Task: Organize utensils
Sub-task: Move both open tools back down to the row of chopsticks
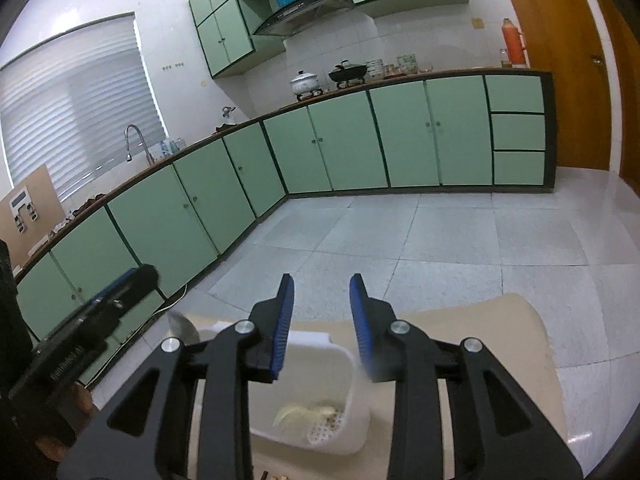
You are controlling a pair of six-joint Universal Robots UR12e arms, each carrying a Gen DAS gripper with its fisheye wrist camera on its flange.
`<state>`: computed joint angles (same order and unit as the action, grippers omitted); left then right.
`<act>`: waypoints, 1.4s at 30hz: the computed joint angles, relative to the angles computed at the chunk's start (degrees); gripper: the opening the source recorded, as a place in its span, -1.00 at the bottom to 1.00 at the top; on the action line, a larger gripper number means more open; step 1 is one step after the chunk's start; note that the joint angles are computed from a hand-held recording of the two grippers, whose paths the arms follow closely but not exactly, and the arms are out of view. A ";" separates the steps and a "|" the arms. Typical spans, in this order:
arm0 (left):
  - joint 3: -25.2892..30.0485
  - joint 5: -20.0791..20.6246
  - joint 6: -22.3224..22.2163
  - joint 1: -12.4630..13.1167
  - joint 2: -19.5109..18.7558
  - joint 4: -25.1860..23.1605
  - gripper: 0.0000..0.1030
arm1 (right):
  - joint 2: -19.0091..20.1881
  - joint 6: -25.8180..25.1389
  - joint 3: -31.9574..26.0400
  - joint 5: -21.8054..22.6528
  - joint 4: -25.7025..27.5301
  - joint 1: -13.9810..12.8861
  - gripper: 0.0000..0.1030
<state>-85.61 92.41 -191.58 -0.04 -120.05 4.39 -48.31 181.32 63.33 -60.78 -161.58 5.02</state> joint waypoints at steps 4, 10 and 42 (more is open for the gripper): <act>-2.39 1.47 -0.12 -0.33 2.02 0.95 -0.08 | -2.40 1.21 4.17 -1.08 -4.12 -0.73 -0.02; -9.14 2.89 0.14 -1.19 6.74 1.38 0.11 | -8.31 0.39 14.33 -3.73 -9.52 -1.96 0.40; -32.07 6.17 -0.92 -5.07 19.27 -9.02 0.13 | -26.29 -15.52 47.97 -10.10 -5.24 -1.55 0.14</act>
